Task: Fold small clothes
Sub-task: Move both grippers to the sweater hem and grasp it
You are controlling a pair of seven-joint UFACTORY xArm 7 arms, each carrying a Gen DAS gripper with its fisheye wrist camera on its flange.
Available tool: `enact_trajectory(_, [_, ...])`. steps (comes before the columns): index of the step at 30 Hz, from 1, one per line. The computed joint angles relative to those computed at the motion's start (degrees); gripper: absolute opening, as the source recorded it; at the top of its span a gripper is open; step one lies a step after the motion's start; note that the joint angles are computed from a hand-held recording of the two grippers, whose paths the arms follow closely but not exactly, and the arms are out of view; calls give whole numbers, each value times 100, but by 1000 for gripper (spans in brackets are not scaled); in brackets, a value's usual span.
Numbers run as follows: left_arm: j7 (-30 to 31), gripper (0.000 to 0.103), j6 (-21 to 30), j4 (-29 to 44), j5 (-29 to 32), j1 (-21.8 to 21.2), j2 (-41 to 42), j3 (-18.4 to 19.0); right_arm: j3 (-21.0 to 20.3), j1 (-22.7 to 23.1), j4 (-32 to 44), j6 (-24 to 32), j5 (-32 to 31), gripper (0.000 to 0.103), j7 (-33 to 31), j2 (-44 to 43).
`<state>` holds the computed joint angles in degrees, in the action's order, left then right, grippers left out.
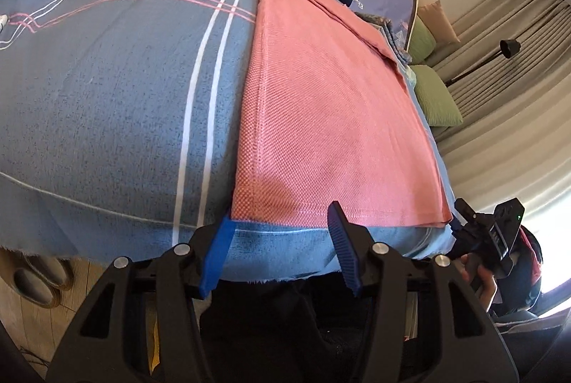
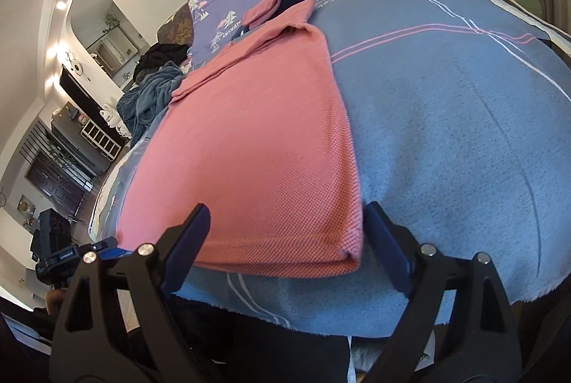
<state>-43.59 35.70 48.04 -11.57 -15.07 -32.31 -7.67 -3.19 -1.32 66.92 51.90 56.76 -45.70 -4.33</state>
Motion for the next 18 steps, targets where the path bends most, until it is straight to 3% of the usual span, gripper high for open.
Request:
enact_trajectory(8, [16,52,-260,-44,-215,-69,-7,139,-35,-117,118,349,406,72,-13,141])
enact_trajectory(9, [5,49,-295,-93,-281,-79,-42,173,-15,-120,112,309,374,70,20,138])
enact_trajectory(12, [-108,36,-286,-160,-337,-30,-105,168,2,-134,73,234,295,50,143,116])
enact_trajectory(14, [-161,25,-330,-234,-404,-35,-152,191,-7,-150,60,196,257,27,268,139])
enact_trajectory(16, [-155,13,-380,-317,-502,-94,-201,240,-15,-170,44,171,253,15,344,146])
enact_trajectory(18, [-105,7,-397,-360,-599,-161,-229,301,-19,-182,23,199,273,13,348,128])
